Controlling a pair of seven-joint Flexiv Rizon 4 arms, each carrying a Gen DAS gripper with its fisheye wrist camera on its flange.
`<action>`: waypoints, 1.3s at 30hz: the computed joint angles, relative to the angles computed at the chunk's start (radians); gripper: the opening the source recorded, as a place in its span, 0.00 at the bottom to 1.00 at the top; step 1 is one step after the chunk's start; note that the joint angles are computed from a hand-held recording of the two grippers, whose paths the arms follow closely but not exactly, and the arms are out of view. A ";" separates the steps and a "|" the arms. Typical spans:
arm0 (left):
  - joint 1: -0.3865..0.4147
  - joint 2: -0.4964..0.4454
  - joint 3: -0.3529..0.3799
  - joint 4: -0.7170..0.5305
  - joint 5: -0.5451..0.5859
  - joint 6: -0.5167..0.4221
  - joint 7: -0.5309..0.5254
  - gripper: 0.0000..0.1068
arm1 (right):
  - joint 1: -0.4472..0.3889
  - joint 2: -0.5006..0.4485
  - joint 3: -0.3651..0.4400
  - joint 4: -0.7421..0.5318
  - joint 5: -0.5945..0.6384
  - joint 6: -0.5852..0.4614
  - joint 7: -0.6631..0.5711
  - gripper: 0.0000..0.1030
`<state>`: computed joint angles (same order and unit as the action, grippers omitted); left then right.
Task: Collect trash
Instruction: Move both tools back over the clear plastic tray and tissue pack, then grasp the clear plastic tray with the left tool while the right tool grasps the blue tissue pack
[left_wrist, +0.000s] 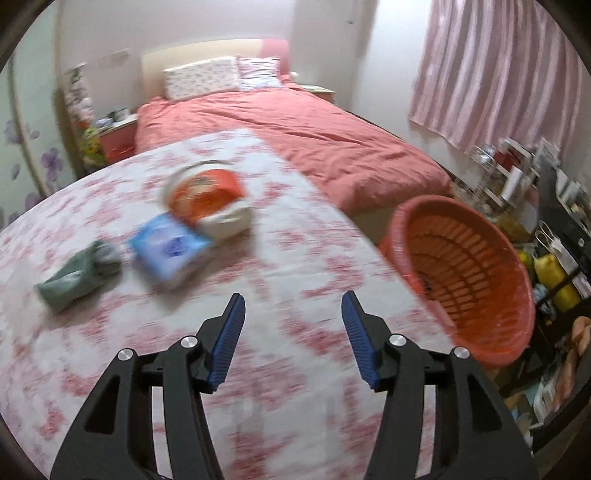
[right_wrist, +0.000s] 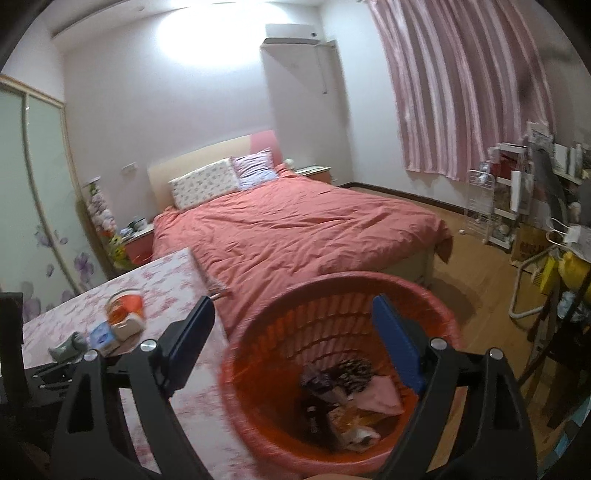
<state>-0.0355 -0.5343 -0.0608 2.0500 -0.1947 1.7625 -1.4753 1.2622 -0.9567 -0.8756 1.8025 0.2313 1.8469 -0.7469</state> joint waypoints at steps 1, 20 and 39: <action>-0.007 0.011 0.024 0.015 -0.004 0.010 -0.008 0.52 | 0.000 0.002 0.007 -0.009 -0.007 -0.003 -0.003 0.82; -0.376 -0.141 0.690 -0.013 -0.485 -0.058 -0.039 0.85 | -0.053 -0.015 0.176 -0.225 -0.234 -0.110 -0.024 0.82; -0.026 -0.046 0.434 0.037 -0.230 -0.072 -0.037 0.66 | -0.158 -0.026 0.312 -0.319 -0.391 -0.158 0.036 0.82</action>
<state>-0.0619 -0.5806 0.3727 2.0867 -0.4250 1.6906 -1.5123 1.1038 -0.9822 -0.5638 1.4835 -0.1593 1.6890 -0.7107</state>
